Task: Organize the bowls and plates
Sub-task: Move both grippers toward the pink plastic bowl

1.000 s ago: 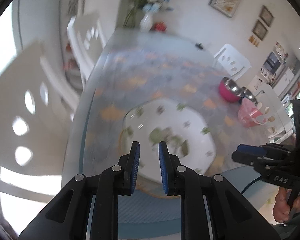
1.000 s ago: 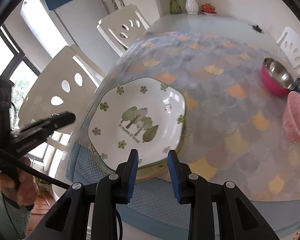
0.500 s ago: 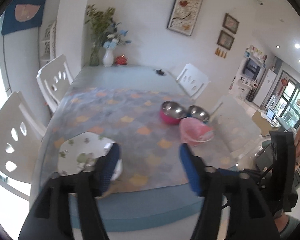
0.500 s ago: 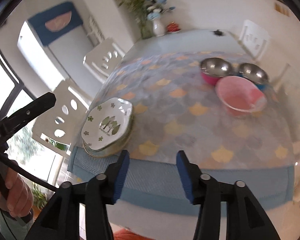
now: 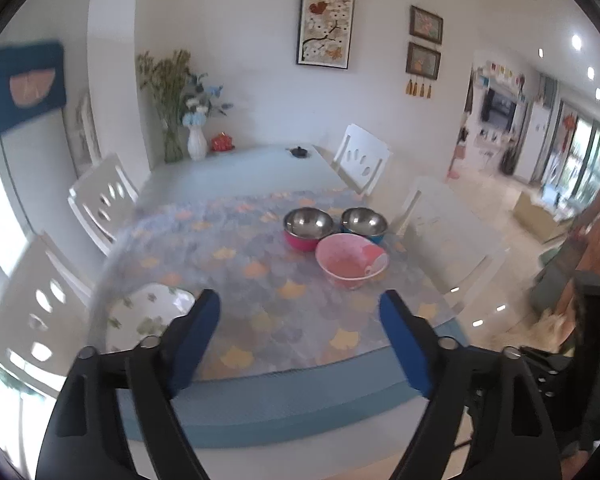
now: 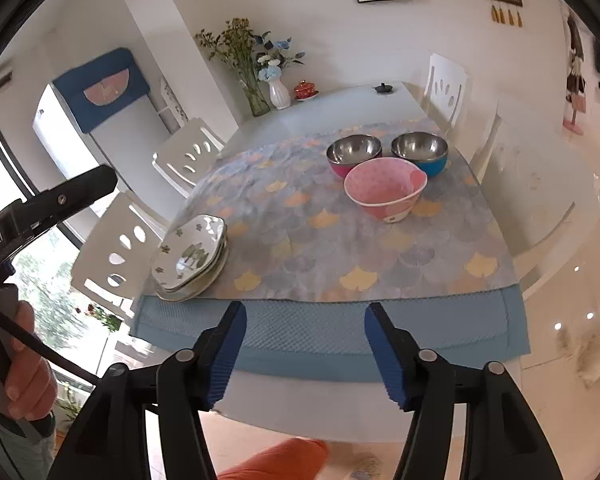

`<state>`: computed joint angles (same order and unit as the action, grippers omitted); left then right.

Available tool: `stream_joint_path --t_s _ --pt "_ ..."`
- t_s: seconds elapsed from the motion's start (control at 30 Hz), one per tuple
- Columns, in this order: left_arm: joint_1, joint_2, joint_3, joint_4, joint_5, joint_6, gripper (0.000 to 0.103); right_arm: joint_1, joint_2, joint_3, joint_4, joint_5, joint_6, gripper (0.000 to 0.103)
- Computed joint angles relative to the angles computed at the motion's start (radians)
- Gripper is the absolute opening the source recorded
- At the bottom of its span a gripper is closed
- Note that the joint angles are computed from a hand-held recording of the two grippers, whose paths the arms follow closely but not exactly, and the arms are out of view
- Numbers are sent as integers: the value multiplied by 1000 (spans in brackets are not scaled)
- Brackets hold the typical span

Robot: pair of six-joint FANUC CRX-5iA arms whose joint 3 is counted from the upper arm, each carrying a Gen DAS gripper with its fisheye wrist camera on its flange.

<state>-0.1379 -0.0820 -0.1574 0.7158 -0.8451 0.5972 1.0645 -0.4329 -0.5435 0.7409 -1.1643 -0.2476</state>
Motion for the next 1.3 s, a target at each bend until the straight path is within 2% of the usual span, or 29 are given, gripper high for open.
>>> stream_joint_path --t_s 0.07,0.13,0.33,0.5,0.73,0.9,0.97,1.13,1.3 --pt "-29 -20 -1 -104 49 21 83 9 0 0 -7 -7 -7 60" --pt "-46 -25 -7 -160 71 7 83 9 11 8 -24 -9 8 60" --pt "-46 15 0 -169 33 0 83 12 67 38 -68 -67 52 63" --pt "-32 85 45 -176 13 -12 83 -74 96 36 -140 -1 79 64" --pt "16 264 226 -225 -49 37 83 -280 211 115 -277 170 195 64" --pt "48 404 396 -250 -95 106 83 -392 328 215 -358 235 282 64" --pt "63 473 488 -240 -133 137 83 -424 376 259 -381 237 314 64" --pt "82 589 645 -223 -170 184 83 -472 452 341 -399 214 341 64" --pt "68 664 733 -204 -198 191 83 -492 477 372 -378 172 332 64"
